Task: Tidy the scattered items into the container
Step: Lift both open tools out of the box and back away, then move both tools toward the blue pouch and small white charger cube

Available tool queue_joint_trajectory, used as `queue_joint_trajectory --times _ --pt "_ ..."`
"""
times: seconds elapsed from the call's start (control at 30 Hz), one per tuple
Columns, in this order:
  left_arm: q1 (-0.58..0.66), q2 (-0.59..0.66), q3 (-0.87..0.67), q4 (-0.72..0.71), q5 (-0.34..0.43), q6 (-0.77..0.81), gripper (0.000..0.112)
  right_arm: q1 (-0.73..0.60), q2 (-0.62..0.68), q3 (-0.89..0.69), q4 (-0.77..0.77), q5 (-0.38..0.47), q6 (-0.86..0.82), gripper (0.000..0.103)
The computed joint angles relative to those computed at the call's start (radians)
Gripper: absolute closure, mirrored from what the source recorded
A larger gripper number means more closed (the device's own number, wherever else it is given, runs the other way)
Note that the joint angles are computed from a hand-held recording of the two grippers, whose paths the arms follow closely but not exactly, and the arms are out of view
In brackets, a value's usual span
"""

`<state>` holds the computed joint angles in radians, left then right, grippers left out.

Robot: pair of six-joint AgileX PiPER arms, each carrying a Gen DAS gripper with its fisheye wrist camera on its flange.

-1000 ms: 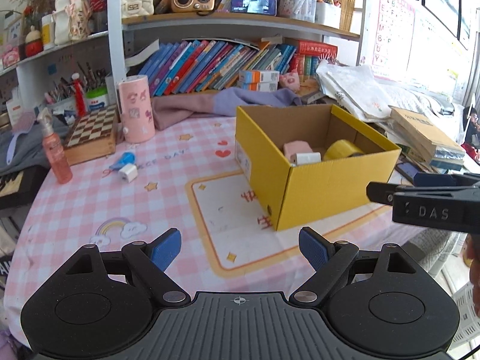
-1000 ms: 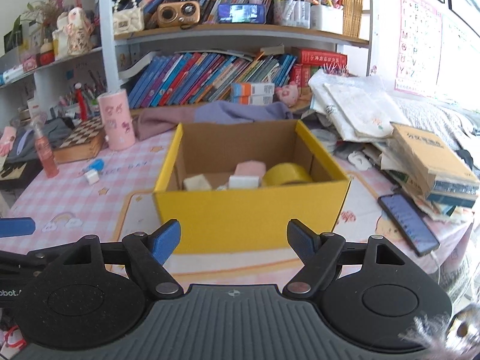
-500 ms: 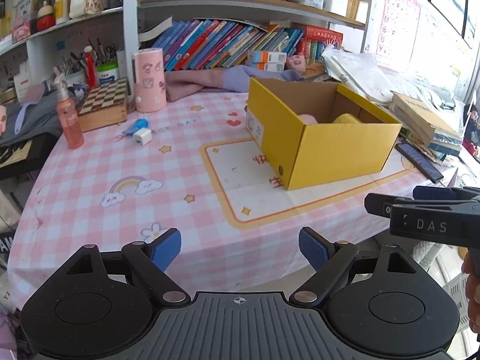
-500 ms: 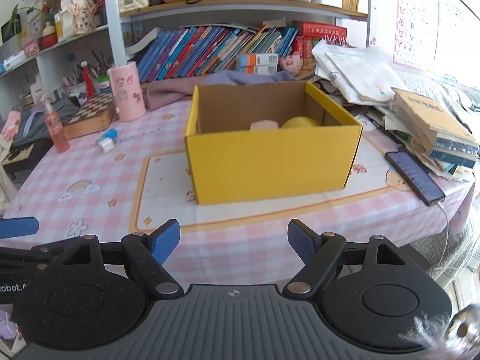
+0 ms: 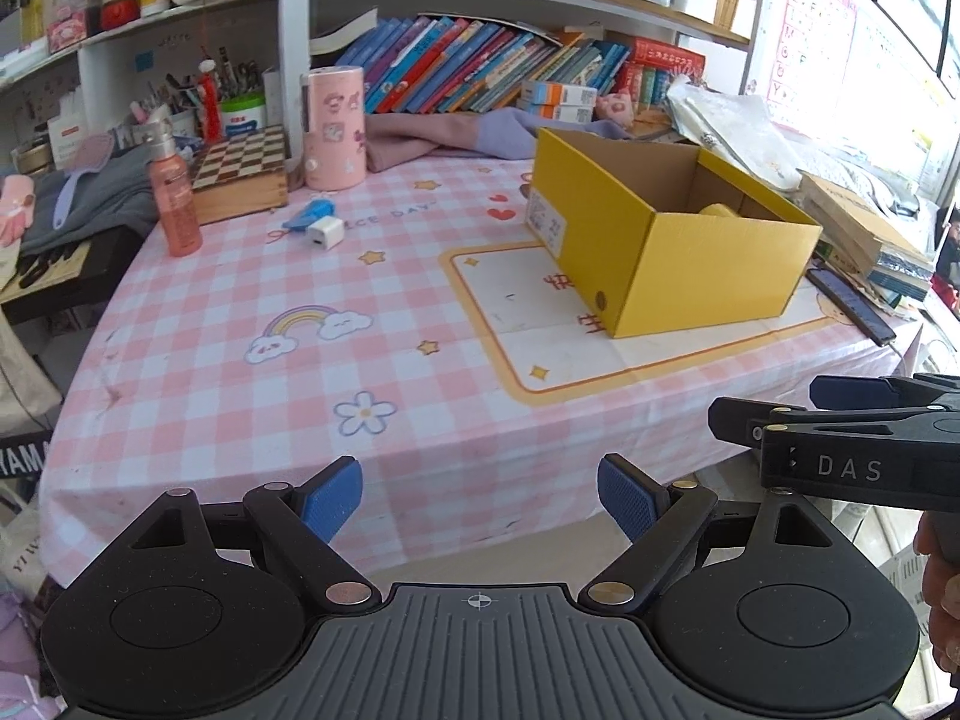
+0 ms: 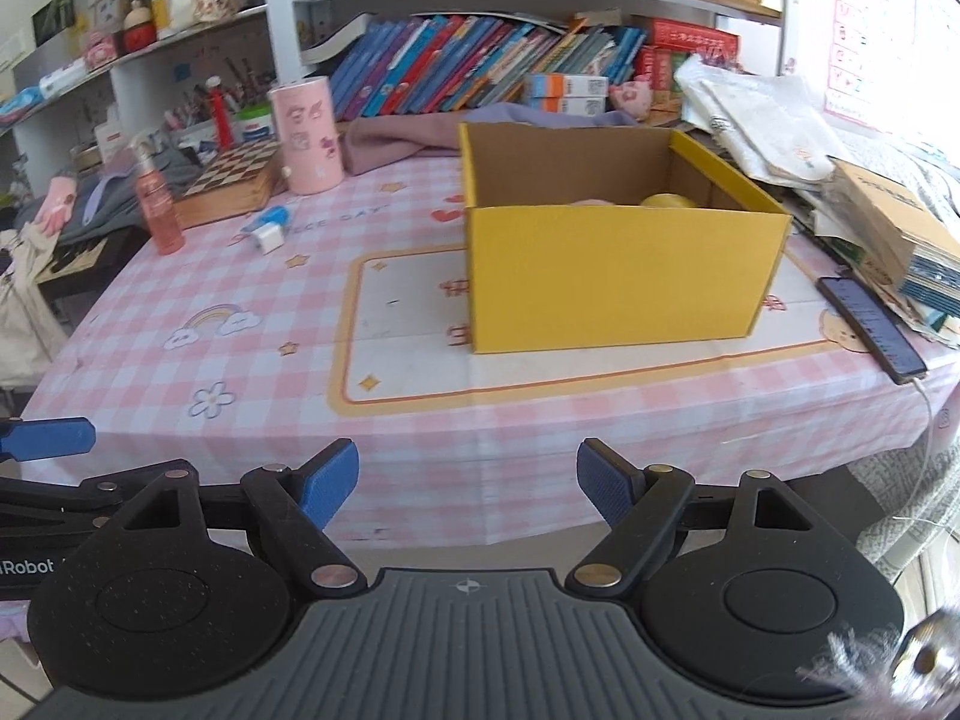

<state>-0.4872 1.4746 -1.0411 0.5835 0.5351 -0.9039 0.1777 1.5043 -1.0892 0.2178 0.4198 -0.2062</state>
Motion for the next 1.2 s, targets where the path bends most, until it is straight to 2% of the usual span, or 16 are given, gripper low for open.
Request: queue_joint_trajectory --times 0.17,0.37,0.63,0.9,1.2 --pt "0.027 -0.048 0.043 0.03 0.01 -0.038 0.024 0.052 0.016 -0.025 -0.002 0.009 0.003 0.024" --pt "0.051 -0.099 0.082 0.08 0.043 -0.095 0.024 0.104 0.046 -0.066 0.067 0.024 -0.073 0.024" --pt "0.084 -0.116 0.096 0.104 0.059 -0.12 0.024 0.147 0.095 -0.116 0.126 0.028 -0.143 0.024" --pt "0.141 -0.082 0.073 0.082 0.04 -0.084 0.024 0.166 0.169 -0.194 0.164 0.04 -0.192 0.024" --pt "0.22 0.029 -0.019 -0.002 -0.007 0.04 0.024 0.16 0.302 -0.352 0.145 0.087 -0.17 0.026"
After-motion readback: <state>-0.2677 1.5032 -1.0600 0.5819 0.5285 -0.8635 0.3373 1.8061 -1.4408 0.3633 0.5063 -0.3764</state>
